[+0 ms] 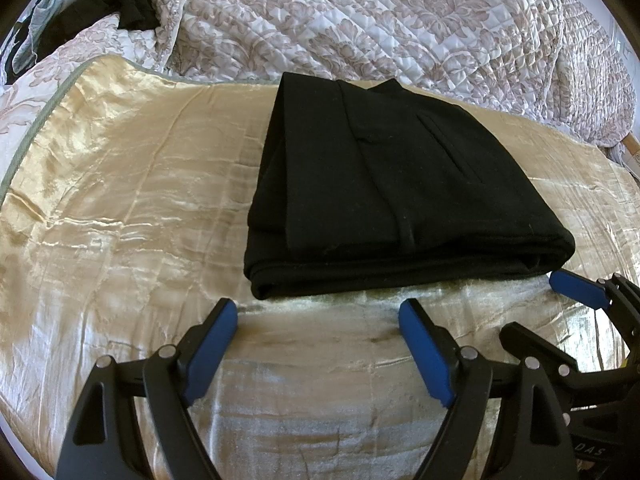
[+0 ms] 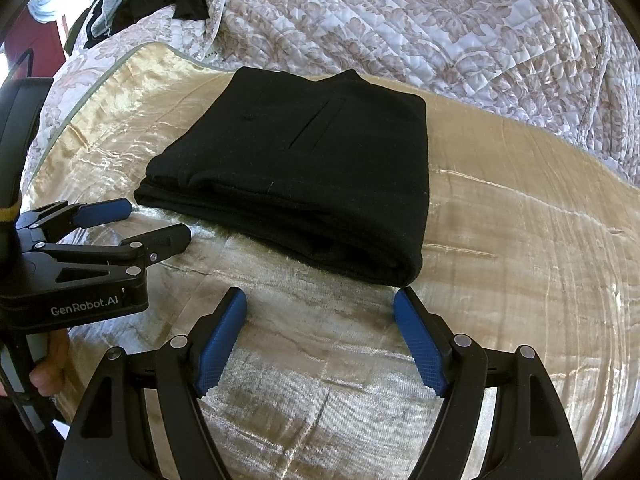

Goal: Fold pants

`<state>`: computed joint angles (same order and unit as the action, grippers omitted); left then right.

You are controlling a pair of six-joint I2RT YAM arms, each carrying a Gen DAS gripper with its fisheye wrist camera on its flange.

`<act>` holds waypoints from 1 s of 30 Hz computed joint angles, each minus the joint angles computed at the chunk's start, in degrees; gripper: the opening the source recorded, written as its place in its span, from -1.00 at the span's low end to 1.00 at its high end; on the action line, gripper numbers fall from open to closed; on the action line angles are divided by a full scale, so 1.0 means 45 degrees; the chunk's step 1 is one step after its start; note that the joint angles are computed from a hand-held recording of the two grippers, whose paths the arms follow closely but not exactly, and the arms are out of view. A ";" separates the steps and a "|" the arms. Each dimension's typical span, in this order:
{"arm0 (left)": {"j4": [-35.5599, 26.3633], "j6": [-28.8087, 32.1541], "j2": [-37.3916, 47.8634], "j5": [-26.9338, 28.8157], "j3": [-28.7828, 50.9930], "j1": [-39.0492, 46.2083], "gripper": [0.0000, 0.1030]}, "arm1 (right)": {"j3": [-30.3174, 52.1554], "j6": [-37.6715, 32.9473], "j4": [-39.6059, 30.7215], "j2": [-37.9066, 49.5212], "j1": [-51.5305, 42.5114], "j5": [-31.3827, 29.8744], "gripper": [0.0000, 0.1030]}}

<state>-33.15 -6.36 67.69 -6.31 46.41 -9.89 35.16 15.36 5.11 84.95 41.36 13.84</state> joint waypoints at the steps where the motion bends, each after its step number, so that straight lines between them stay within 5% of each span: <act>1: -0.0011 -0.0013 -0.0024 -0.0007 -0.0018 -0.0017 0.65 | -0.0020 -0.0082 0.0011 -0.0033 -0.0109 -0.0083 0.48; 30: -0.0023 0.0043 0.0047 0.0034 0.0050 0.0040 0.65 | 0.0017 0.0091 -0.0001 0.0042 0.0171 0.0215 0.48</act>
